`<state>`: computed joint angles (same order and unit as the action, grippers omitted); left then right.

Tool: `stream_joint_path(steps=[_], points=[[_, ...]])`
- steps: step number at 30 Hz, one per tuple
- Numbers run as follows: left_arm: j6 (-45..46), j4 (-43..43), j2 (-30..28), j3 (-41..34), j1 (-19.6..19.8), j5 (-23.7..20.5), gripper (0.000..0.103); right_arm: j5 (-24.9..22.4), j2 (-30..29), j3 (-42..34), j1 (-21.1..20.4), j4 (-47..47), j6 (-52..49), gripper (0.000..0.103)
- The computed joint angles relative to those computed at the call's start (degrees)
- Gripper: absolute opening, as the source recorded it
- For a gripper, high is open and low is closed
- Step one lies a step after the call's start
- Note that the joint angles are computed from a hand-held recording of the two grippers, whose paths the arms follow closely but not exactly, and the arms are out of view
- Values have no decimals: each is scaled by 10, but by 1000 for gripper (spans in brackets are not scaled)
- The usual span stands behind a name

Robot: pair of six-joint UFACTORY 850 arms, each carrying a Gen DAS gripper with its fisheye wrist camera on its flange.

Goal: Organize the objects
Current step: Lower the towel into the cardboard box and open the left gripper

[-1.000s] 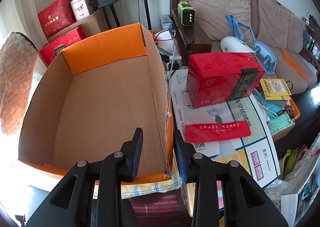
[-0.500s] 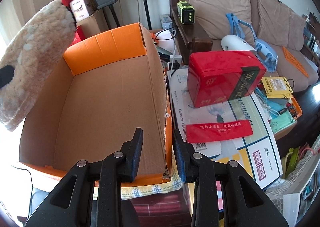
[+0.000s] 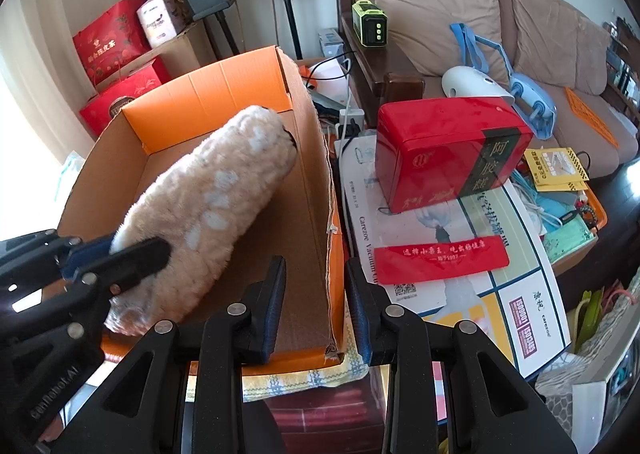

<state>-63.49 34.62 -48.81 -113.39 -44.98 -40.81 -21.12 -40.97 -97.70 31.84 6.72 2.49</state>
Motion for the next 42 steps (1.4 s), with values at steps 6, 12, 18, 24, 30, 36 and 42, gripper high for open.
stream_joint_path(steps=[6,12,18,24,30,36,42], points=[[14,-23,-8,-6,0,-5,36,1,0,1,0,-3,4,30],[-75,24,60,81,6,46,68,-1,1,1,-3,34,-23,31],[-166,93,133,166,15,59,69,-4,4,3,-1,21,-14,33],[-277,178,206,257,22,42,79,0,10,9,3,-12,10,34],[-316,167,241,319,39,40,79,5,16,17,7,-53,54,48],[-322,141,253,363,48,93,77,16,28,34,11,-110,121,55],[-420,181,295,419,52,69,77,19,32,39,13,-113,115,55]])
